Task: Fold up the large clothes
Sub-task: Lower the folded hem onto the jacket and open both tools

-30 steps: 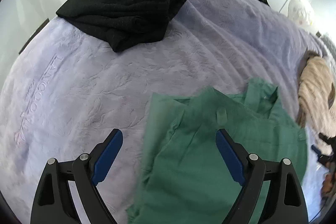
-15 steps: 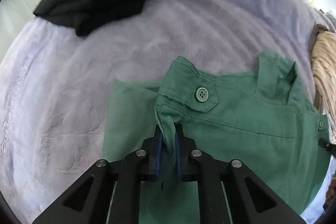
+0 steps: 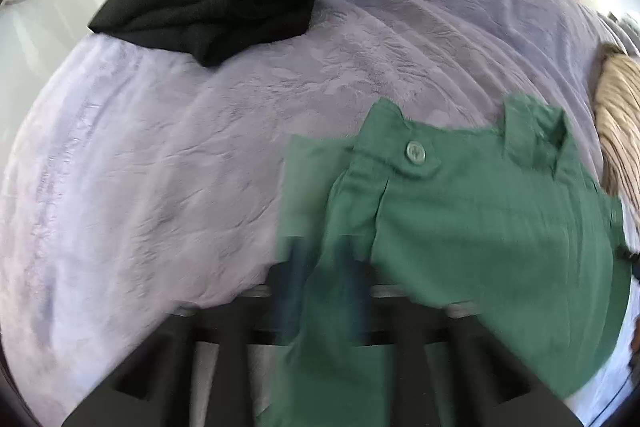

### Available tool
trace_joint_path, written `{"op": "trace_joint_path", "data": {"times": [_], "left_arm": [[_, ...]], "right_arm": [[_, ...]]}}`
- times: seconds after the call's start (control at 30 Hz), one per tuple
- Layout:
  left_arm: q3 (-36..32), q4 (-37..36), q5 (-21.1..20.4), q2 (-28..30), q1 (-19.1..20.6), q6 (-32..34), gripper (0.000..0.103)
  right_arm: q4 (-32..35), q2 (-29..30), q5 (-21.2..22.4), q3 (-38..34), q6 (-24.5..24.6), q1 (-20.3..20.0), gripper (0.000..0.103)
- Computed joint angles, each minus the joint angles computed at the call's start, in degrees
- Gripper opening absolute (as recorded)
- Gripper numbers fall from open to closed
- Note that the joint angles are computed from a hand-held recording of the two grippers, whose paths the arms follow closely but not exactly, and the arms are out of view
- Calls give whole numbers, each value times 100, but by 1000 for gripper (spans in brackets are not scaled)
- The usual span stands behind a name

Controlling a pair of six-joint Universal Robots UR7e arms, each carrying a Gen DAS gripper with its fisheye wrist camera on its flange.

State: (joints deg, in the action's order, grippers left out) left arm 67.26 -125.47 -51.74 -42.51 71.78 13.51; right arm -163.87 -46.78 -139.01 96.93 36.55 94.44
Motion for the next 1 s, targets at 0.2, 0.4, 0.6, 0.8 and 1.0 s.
{"op": "trace_joint_path", "data": {"times": [0.2,0.4,0.6,0.8,1.0], "left_arm": [[902,-234,-232,-888,63,68,103],[1152,566,-761,-1247,328,-349,97],[1145,967,-841,-1133,430,-538,41],[1449,667,-923,-1478,417,-198,6],[1773,562,-743,-1568,594,-58,5]], "right_arm": [[-1381,-349,580,967,63,586,76],[-2259,-46,1966,1726,1135,723,77],[-3644,158,1696,2448,2443,592,77],[-3952,-57,1658,2631,2790,365,4],[-2440,-198,1303,2333,2241,413,4]]}}
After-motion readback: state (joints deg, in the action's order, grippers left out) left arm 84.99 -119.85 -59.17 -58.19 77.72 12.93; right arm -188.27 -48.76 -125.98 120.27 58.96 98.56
